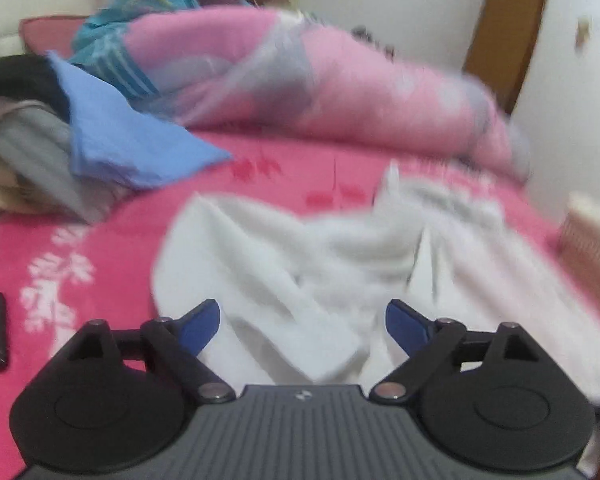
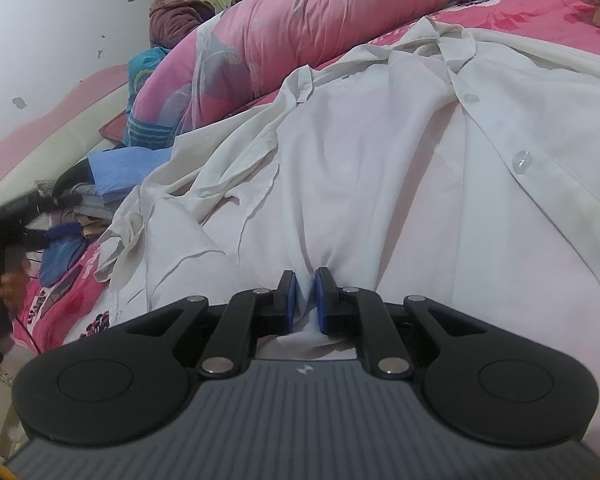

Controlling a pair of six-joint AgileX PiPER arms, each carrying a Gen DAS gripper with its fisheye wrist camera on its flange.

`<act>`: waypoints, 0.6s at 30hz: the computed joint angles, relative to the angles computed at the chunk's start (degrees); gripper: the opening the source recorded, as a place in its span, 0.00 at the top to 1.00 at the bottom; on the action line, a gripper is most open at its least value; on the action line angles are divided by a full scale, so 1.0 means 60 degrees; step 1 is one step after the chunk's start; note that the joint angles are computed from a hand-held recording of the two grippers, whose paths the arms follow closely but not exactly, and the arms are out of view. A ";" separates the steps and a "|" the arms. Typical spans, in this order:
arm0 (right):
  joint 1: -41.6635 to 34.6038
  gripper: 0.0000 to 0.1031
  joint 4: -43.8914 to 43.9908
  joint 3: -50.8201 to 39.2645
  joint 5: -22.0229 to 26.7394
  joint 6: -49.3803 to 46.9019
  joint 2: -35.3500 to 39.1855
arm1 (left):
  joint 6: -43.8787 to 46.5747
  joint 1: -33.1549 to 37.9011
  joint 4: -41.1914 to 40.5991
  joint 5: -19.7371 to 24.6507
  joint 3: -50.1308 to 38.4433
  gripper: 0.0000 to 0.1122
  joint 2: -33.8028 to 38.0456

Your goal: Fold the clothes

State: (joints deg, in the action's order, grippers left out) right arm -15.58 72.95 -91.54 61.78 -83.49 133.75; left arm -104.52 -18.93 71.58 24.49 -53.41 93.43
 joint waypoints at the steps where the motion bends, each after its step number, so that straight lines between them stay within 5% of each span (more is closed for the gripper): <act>1: -0.0005 0.92 0.0015 0.0014 -0.0001 -0.0022 -0.0006 | 0.0639 -0.0089 -0.0738 0.0332 -0.0396 0.22 0.0441; 3: -0.0005 0.92 0.0074 0.0101 -0.0036 -0.0099 -0.0044 | 0.0933 0.0085 -0.1550 0.0639 -0.0886 0.39 0.1061; 8: 0.0018 0.92 0.0215 0.0341 -0.0188 -0.0341 -0.0167 | -0.2171 0.1140 -0.0547 -0.0357 -0.0218 0.88 0.0885; 11: 0.0018 0.92 0.0264 0.0320 -0.0168 -0.0374 -0.0124 | -0.1487 0.1440 -0.1201 0.0537 -0.0649 0.95 0.1124; 15: 0.0009 0.92 0.0299 0.0310 -0.0129 -0.0367 -0.0097 | -0.2245 0.1457 -0.0232 0.3380 -0.1771 0.95 0.1469; 18: 0.0003 0.92 0.0325 0.0311 -0.0101 -0.0364 -0.0084 | -0.2509 0.1464 -0.0074 0.5105 -0.2663 0.80 0.1775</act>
State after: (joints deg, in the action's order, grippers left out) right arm -15.56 74.90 -89.68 61.17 -85.67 133.25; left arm -119.57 -10.15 71.14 55.11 -69.39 104.08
